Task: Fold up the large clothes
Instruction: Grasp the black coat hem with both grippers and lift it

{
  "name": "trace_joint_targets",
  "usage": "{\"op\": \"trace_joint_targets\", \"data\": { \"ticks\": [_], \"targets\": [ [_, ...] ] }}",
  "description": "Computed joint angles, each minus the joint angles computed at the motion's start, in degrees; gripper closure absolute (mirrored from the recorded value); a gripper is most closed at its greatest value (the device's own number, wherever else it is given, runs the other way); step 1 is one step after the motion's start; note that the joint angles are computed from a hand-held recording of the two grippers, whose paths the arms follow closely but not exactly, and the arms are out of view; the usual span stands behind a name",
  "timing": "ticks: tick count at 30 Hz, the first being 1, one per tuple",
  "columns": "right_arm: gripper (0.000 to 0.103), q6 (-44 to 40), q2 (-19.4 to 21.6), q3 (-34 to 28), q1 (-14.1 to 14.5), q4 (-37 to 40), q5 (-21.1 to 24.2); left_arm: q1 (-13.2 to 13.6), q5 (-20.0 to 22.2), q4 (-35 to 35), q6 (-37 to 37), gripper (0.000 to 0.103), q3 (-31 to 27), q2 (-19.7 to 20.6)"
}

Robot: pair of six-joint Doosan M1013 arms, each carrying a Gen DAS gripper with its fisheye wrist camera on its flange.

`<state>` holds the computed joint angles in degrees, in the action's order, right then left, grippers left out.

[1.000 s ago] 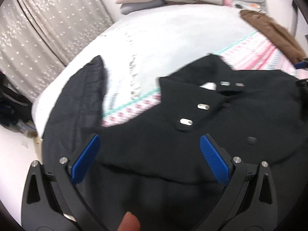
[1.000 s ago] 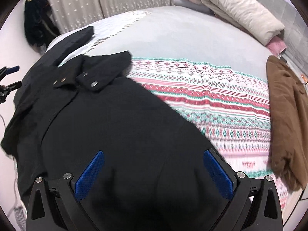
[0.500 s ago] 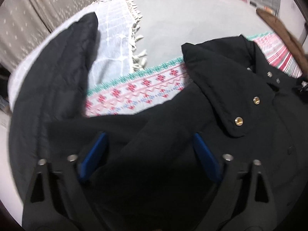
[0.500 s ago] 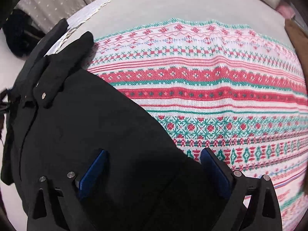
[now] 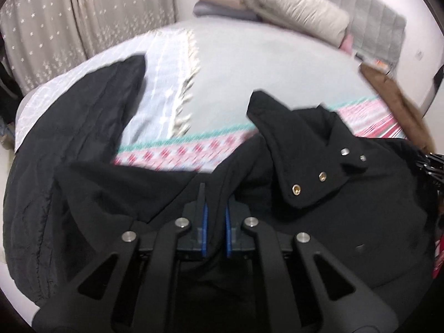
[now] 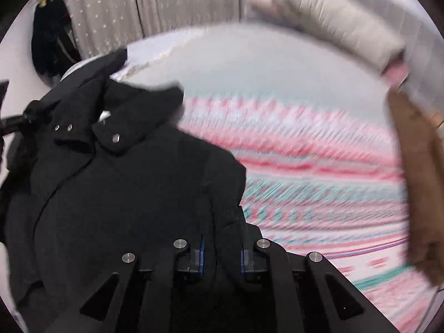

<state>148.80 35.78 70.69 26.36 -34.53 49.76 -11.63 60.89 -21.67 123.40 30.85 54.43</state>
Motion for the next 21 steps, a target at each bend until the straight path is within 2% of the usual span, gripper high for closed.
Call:
{"op": "trace_joint_targets", "data": {
  "ticks": [2,4,7,9,11,12,13,14,15,16,17,19,21],
  "targets": [
    [0.088,4.65,-0.88,-0.38,1.78,-10.12,5.01,-0.43,-1.97,-3.47,1.87,0.093,1.58,-1.46],
    [0.088,5.95,-1.84,-0.67,2.3,-16.98,10.66,-0.86,-3.08,-6.98,2.85,0.093,1.9,-2.12],
    [0.088,8.9,-3.08,-2.0,0.57,-19.47,15.56,-1.9,-5.64,-10.11,3.48,0.093,1.39,-2.19],
    [0.088,8.57,-3.11,-3.33,-0.49,-20.54,18.09,-2.76,-7.41,-8.63,1.04,0.093,-0.61,-0.99],
    [0.087,7.91,-2.51,-4.75,-1.8,-18.8,18.0,-3.68,-8.68,-4.61,-4.96,0.09,-4.5,1.54],
    [0.084,8.35,-2.01,-5.2,-2.3,-18.31,17.33,-4.04,-9.62,-2.36,-6.93,0.08,-5.48,2.36],
    [0.077,8.53,-1.32,-5.64,-2.84,-17.58,16.5,-4.59,-10.74,1.64,-9.46,0.067,-6.54,3.4],
    [0.074,8.45,-0.72,-5.98,-3.38,-15.77,15.8,-5.13,-10.0,6.53,-12.48,0.059,-8.43,4.73],
    [0.066,8.63,-0.47,-6.05,-3.72,-14.14,15.43,-5.49,-9.61,9.99,-14.62,0.049,-8.35,4.95],
    [0.06,9.04,-0.08,-6.03,-4.15,-11.65,14.71,-5.6,-8.38,12.49,-16.26,0.044,-8.87,5.41],
    [0.057,10.03,-0.29,-5.32,-4.19,-10.18,13.87,-5.35,-7.86,12.12,-15.86,0.043,-8.11,5.08],
    [0.05,10.62,-0.96,-3.56,-3.83,-8.26,10.78,-4.54,-6.73,9.53,-13.21,0.028,-6.02,3.91],
    [0.047,8.68,-1.57,-2.58,-3.17,-6.59,9.39,-3.87,-6.3,8.42,-10.77,0.024,-2.92,1.88]
  ]
}}
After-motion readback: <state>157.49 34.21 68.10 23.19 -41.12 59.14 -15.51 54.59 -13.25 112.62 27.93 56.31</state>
